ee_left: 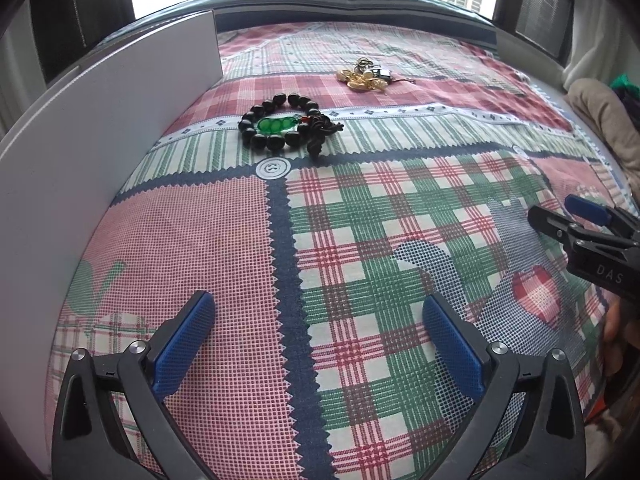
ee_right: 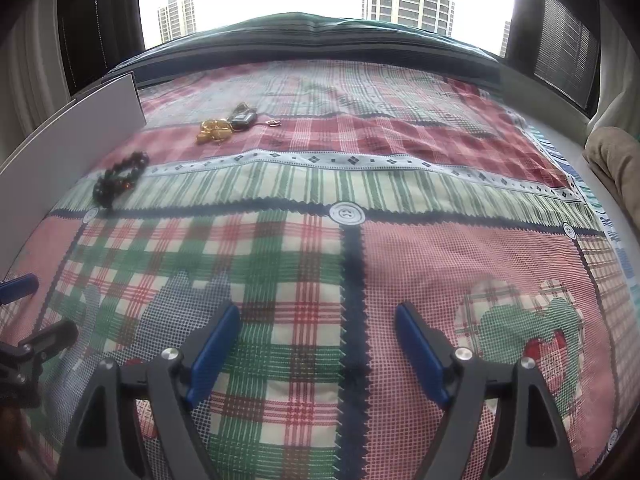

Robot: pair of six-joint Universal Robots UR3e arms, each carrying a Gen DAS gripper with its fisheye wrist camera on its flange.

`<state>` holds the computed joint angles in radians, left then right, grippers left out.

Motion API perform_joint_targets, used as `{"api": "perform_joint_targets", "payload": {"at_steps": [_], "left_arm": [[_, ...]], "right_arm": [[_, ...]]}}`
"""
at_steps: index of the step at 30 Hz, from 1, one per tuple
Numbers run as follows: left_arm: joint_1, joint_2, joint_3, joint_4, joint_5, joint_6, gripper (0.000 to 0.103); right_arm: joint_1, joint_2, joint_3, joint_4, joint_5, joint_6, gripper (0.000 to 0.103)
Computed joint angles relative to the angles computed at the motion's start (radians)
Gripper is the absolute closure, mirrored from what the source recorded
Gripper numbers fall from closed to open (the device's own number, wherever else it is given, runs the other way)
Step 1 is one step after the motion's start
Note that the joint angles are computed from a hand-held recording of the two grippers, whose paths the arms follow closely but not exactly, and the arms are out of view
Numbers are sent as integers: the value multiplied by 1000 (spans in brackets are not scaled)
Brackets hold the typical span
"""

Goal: Organize jewelry
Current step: 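Move the left gripper over the black bead bracelet with green pendant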

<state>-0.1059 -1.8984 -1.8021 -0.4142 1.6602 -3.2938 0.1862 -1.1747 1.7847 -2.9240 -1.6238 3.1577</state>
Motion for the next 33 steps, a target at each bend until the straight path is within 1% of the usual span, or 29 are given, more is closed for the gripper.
{"api": "perform_joint_targets", "payload": {"at_steps": [28, 31, 33], "left_arm": [[-2, 1, -5, 4, 2, -2, 0], [4, 12, -2, -24, -10, 11, 0], [20, 37, 10, -94, -41, 32, 1]], "right_arm": [[-1, 0, 1, -2, 2, -1, 21], [-2, 0, 1, -3, 2, -1, 21], [-2, 0, 1, -3, 2, -1, 21]]}}
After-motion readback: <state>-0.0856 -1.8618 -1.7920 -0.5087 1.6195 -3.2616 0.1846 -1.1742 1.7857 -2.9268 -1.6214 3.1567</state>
